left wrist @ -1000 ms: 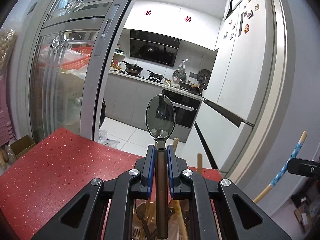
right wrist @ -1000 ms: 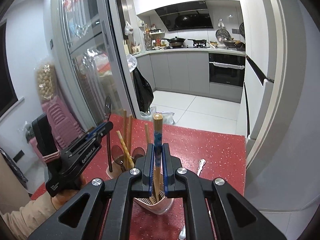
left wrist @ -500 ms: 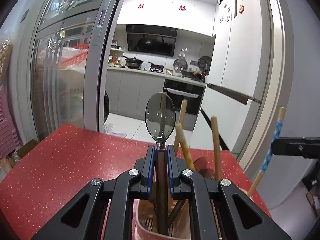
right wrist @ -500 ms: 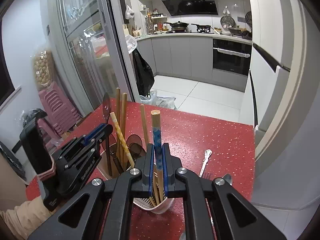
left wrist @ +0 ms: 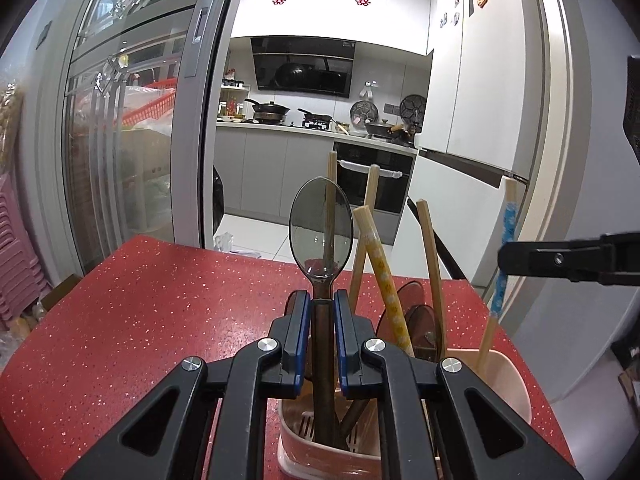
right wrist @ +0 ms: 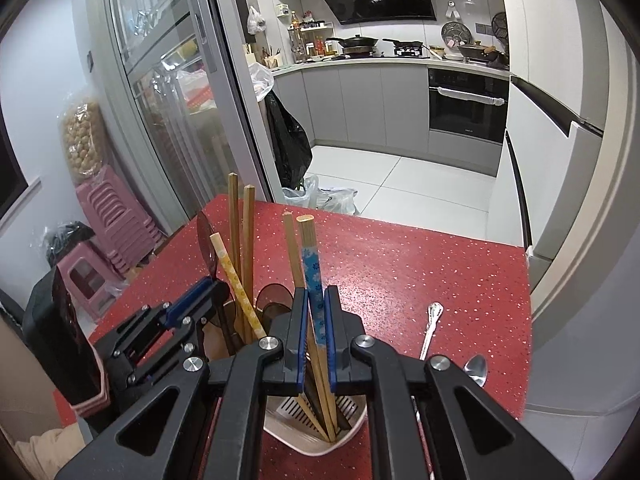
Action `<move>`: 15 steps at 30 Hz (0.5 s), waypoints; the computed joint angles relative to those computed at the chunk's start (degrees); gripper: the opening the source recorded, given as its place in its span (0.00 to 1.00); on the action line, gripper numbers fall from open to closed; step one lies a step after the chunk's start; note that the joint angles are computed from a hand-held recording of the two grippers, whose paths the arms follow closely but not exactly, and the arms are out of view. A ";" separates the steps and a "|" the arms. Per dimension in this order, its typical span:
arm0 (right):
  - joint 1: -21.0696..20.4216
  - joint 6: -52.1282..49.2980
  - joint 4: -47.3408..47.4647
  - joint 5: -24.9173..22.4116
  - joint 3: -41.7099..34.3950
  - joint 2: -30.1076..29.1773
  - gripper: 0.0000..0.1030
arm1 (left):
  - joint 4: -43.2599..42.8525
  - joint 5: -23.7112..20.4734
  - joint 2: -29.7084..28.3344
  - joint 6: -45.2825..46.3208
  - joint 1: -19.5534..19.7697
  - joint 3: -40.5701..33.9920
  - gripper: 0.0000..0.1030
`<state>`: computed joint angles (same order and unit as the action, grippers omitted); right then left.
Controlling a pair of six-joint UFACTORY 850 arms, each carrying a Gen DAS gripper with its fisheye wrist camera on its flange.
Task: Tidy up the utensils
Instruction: 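Lower the blue chopstick and dark spoon into the caddy with both tools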
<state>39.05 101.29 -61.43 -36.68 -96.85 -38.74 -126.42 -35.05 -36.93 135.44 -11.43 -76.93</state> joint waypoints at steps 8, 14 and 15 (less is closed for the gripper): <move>-0.37 1.52 -0.79 0.87 -1.58 -1.29 0.10 | 2.10 1.62 0.08 -1.17 -0.12 -0.07 0.36; -1.35 0.62 1.98 3.90 -1.29 -1.51 0.10 | 2.25 1.77 0.62 -0.77 -0.27 0.52 0.36; -1.49 0.46 2.53 4.26 -1.16 -1.51 0.10 | 2.31 1.80 0.67 -0.79 -0.29 0.57 0.36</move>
